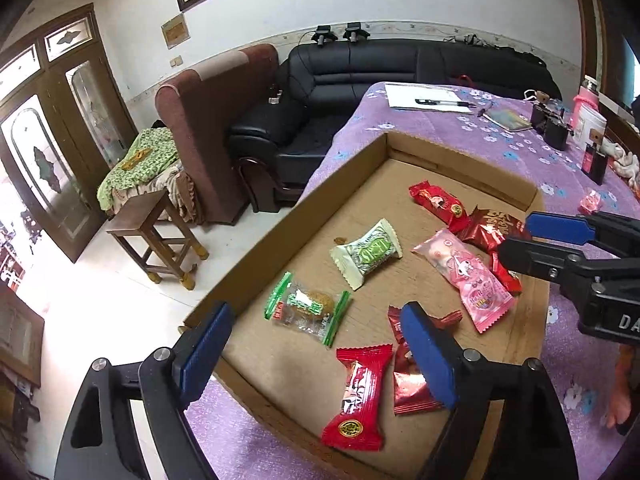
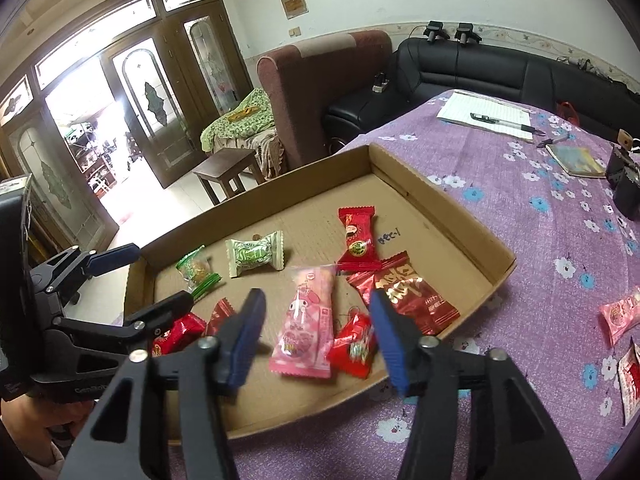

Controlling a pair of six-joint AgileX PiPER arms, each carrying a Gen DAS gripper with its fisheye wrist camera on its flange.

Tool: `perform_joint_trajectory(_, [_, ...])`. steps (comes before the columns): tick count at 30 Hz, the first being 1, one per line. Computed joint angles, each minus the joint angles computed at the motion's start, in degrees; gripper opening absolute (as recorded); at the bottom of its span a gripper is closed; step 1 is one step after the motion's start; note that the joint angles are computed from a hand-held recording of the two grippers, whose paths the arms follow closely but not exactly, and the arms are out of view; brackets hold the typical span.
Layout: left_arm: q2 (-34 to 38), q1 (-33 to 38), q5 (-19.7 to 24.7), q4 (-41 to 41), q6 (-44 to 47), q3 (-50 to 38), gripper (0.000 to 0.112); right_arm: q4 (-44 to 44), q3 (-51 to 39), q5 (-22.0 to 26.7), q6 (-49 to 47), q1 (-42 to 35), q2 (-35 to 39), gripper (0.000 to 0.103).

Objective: Organize snacks

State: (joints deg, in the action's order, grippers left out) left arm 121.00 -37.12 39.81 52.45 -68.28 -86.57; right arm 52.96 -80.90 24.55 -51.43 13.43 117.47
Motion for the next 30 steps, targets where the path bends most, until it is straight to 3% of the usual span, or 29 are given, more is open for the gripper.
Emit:
perform_joint_trajectory(9, [-0.33, -1.69, 3.25, 1.66, -2.19, -0.72, 0.096, 6.12, 4.67, -0.19, -5.59, -2.03, -3.95, 0.064])
perform_joint_trajectory(12, [-0.82, -3.48, 5.46, 4.28, -5.53, -0.67, 0.099, 8.8, 7.22, -0.55, -8.23, -2.99, -5.84, 0.071])
perform_joint_trajectory(19, [-2.07, -8.81, 9.21, 10.33, -12.91, -0.53, 0.102, 21.79, 17.41, -1.68, -21.79, -7.08, -13.39, 0.081])
perform_joint_trajectory(30, [-0.49, -13.89, 11.63, 9.45, -11.97, -5.98, 0.102, 33.29, 28.27, 1.22, -34.1, -17.44, -21.36, 0.082])
